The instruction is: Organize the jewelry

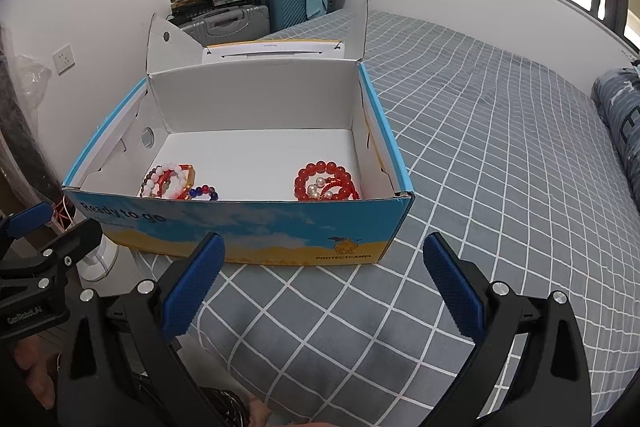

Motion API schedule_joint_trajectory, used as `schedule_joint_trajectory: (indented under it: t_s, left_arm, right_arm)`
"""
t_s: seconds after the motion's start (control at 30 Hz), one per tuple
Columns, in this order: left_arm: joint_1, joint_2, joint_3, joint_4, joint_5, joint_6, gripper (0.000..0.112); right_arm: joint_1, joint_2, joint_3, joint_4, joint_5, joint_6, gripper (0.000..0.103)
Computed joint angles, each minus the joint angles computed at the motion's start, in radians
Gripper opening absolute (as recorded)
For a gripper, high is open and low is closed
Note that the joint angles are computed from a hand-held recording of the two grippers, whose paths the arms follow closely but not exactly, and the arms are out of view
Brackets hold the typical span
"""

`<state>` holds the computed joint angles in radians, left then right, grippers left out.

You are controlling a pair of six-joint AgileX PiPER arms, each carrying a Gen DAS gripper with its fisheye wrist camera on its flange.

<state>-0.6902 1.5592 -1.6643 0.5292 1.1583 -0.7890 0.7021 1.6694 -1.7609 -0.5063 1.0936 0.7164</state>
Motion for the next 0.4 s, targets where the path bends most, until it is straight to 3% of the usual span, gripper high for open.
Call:
schedule_joint_trajectory:
  t_s: [0.4]
  left_arm:
    - [-0.002, 0.002, -0.003, -0.007, -0.008, -0.007, 0.097]
  right_arm:
    - [-0.001, -0.003, 0.002, -0.001, -0.001, -0.001, 0.095]
